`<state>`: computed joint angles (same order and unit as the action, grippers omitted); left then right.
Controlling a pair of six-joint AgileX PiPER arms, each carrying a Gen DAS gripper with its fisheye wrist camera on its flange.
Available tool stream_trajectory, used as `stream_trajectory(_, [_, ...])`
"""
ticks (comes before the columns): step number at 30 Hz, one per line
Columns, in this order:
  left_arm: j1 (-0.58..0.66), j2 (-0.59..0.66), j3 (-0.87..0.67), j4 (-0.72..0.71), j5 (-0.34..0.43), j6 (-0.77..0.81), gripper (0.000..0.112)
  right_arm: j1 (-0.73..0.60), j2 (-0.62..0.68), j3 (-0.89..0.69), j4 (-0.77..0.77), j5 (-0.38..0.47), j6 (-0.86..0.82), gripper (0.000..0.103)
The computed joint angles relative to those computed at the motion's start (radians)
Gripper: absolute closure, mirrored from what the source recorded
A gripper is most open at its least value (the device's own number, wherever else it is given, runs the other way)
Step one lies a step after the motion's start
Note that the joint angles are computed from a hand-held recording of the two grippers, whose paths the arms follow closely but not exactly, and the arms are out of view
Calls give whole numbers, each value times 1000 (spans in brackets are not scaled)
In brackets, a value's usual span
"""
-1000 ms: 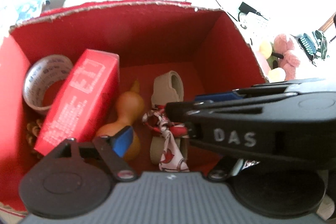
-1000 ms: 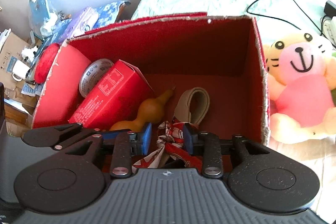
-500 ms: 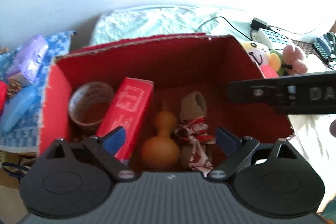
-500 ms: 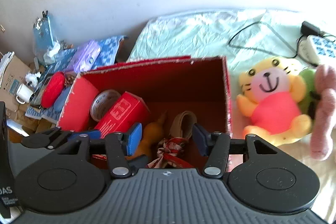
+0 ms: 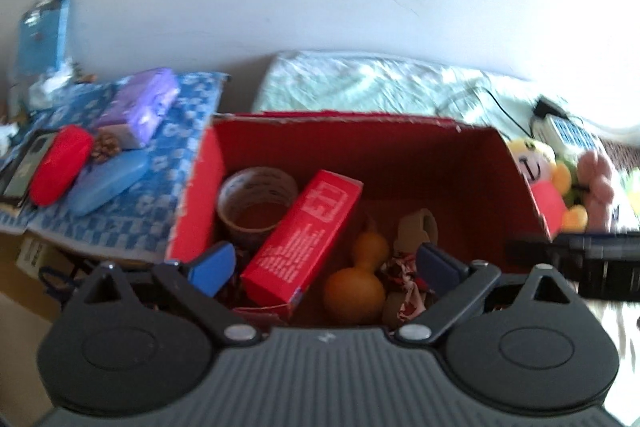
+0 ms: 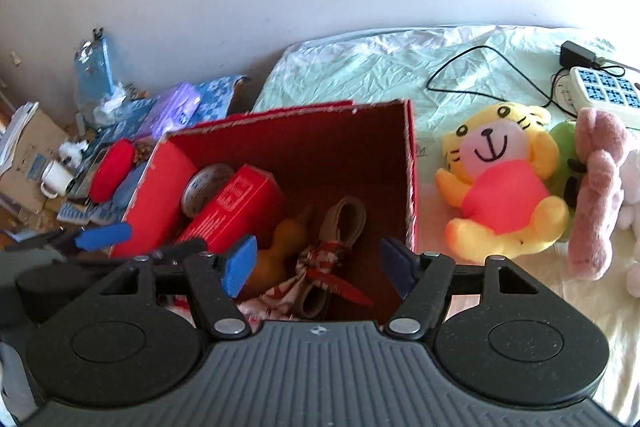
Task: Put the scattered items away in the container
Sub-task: 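Open the right gripper and withdraw it from the box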
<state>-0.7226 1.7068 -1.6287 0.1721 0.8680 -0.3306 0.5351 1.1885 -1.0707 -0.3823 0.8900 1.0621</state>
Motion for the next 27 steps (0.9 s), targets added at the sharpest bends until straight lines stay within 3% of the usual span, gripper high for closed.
stream_trajectory(2, [-37, -33, 43, 104, -16, -124, 13, 24, -26, 18, -5, 4, 9, 33])
stream_trajectory(6, [-109, -51, 52, 239, 43, -282, 13, 86, -81, 52, -50, 51, 59, 33])
stream_trajectory(11, [-176, -48, 33, 312, 142, -415, 13, 161, -117, 103, -144, 124, 178, 33])
stream_trajectory(19, [-287, -54, 40, 425, 271, -584, 12, 215, -180, 180, -119, 115, 205, 31])
stream_trajectory(27, [-333, -109, 122, 461, 273, -630, 11, 314, -158, 204, -137, 136, 309, 28])
